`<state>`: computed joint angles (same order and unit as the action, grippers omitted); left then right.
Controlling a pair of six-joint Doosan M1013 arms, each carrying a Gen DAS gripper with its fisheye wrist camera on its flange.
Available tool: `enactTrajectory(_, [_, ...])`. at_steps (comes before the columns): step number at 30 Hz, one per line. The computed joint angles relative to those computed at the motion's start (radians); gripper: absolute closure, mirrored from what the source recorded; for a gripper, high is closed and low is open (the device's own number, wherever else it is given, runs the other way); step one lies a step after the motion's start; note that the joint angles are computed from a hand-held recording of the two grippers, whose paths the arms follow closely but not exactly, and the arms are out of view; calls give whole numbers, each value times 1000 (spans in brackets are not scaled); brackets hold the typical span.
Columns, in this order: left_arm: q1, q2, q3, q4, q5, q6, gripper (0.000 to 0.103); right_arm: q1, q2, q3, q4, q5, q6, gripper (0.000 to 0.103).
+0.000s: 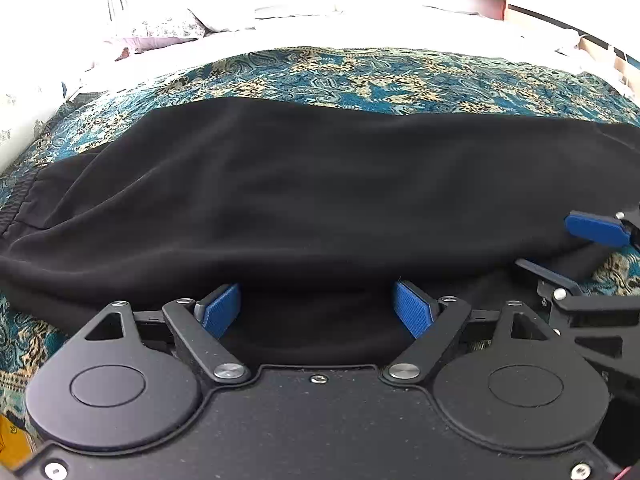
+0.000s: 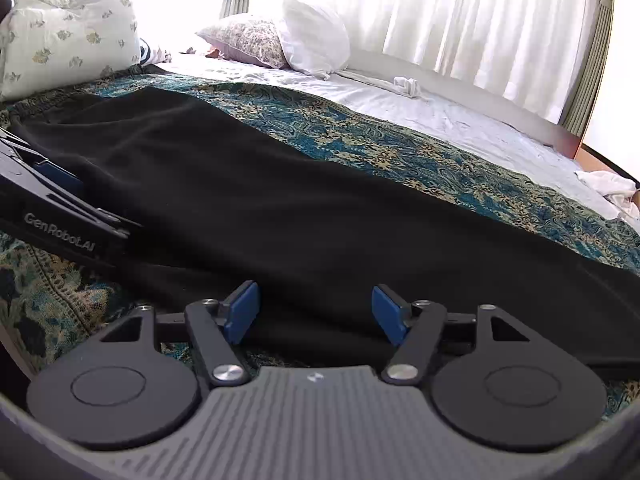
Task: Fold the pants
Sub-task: 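Pinch the pants edge with the left gripper while the right gripper pinches beside it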
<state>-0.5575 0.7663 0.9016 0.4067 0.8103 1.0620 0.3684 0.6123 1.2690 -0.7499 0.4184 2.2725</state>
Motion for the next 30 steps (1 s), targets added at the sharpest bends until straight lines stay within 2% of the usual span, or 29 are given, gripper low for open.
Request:
enactTrajectory(4, [-1, 7, -10, 12, -1, -11, 21, 2, 2, 3, -29, -4, 14, 27])
enactTrajectory(6, [0, 4, -7, 14, -10, -24, 29, 2, 3, 1, -22, -5, 5, 27])
enactTrajectory(8, [1, -5, 8, 15, -37, -36, 54, 1, 5, -4, -3, -4, -8, 26])
enactTrajectory(11, [3, -15, 23, 5, -63, -35, 78, 0, 10, -14, 2, -2, -19, 26])
enactTrajectory(14, [4, -24, 38, 19, -91, -65, 88, 4, 16, -21, -16, -1, -15, 26])
enactTrajectory(17, [2, -31, 46, 56, -107, -104, 92, 5, 22, -32, -5, 3, -35, 26])
enactTrajectory(24, [12, -31, 39, 4, -110, -65, 90, 9, 39, -58, -30, 12, -26, 27])
enactTrajectory(26, [13, -34, 46, -20, -116, -35, 87, 5, 43, -64, -4, 6, -23, 43])
enactTrajectory(27, [12, -37, 53, -17, -122, -25, 87, 3, 43, -65, 4, 4, -17, 48])
enactTrajectory(29, [5, -43, 72, 13, -137, -5, 79, 5, 42, -60, -49, 1, 47, 64])
enactTrajectory(30, [0, -46, 83, 41, -148, -4, 75, 5, 40, -56, -71, -4, 69, 67])
